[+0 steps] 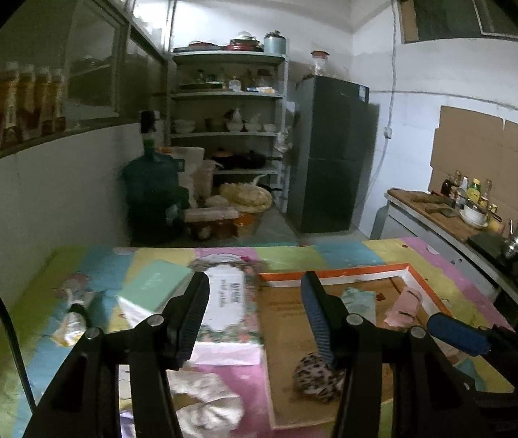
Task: Organize soft objects
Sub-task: 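Move both open tools away from the box back over the pile of soft items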
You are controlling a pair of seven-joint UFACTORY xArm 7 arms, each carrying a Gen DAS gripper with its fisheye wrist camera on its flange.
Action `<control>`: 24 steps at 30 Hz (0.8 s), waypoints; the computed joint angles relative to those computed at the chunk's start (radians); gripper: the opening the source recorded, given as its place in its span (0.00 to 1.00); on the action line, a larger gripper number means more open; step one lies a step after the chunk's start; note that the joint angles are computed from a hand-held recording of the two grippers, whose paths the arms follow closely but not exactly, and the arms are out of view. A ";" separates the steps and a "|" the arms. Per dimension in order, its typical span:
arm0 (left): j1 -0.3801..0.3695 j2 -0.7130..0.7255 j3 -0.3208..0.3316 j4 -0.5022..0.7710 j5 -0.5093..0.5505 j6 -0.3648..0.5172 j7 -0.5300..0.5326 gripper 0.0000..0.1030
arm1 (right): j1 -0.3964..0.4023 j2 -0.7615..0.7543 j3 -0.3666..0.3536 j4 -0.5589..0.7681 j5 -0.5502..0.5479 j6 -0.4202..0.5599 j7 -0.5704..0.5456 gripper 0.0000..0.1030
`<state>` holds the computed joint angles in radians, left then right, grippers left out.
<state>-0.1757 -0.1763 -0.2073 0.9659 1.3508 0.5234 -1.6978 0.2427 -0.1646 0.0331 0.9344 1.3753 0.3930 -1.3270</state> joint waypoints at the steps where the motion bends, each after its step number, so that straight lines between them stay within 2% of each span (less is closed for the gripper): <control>1: 0.001 -0.020 0.003 -0.018 -0.004 0.000 0.003 0.50 | 0.006 -0.011 0.008 -0.008 0.001 -0.008 0.000 0.60; 8: 0.039 -0.148 -0.017 -0.117 -0.028 0.003 0.031 0.50 | 0.061 -0.083 0.026 -0.060 0.048 -0.051 -0.034 0.60; 16: 0.119 -0.299 -0.042 -0.241 -0.077 -0.055 0.060 0.51 | 0.130 -0.153 0.044 -0.113 0.095 -0.117 -0.058 0.61; 19: 0.148 -0.357 -0.048 -0.289 -0.113 -0.072 0.083 0.52 | 0.153 -0.169 0.051 -0.127 0.121 -0.133 -0.078 0.72; 21: 0.169 -0.396 -0.052 -0.321 -0.131 -0.086 0.096 0.57 | 0.165 -0.176 0.060 -0.134 0.135 -0.141 -0.087 0.72; 24: 0.197 -0.460 -0.054 -0.373 -0.161 -0.104 0.130 0.58 | 0.180 -0.190 0.069 -0.147 0.153 -0.140 -0.100 0.72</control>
<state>0.0208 -0.6363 -0.2609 0.5927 1.1900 0.4192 -1.5680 0.4227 -0.3547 0.1021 0.7869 1.5283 0.2528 -1.4269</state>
